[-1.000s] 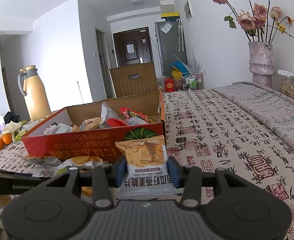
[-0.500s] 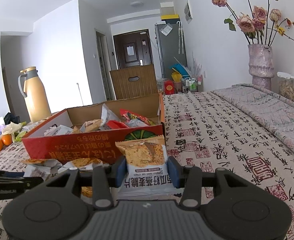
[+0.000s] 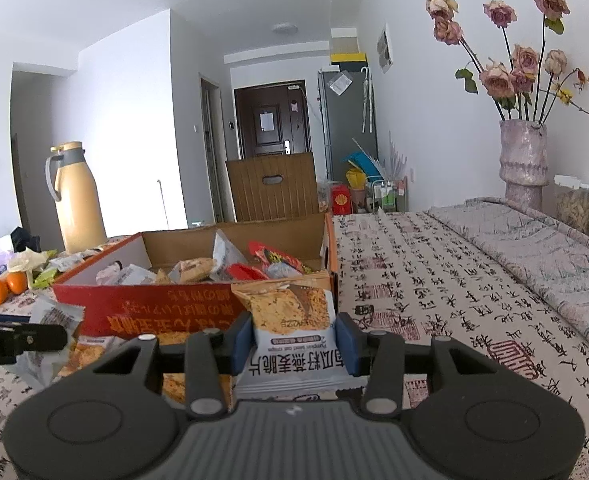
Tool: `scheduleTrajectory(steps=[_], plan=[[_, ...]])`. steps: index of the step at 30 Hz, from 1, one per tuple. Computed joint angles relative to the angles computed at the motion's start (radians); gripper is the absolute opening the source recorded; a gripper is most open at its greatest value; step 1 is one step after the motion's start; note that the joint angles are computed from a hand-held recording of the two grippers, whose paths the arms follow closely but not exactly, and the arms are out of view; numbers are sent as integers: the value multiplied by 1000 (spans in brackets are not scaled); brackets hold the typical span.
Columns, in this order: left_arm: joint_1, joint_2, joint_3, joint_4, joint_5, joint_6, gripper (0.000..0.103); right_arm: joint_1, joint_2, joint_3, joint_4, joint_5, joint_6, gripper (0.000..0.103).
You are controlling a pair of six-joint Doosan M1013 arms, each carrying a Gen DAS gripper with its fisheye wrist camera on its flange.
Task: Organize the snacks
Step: 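Carry both packets over the box and release them inside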
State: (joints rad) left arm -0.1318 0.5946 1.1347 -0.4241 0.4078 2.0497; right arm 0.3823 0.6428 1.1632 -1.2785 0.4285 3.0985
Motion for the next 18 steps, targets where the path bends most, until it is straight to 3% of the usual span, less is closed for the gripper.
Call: scheduleTrajectory(steps=[12,18], plan=[[-1,4,-38,-105,-84,95,36,4,17,-61,-73,-9,28,44],[-10,38,-114,-2,-103,-17,36,-1,52,-144,-35,-4,-39,44]])
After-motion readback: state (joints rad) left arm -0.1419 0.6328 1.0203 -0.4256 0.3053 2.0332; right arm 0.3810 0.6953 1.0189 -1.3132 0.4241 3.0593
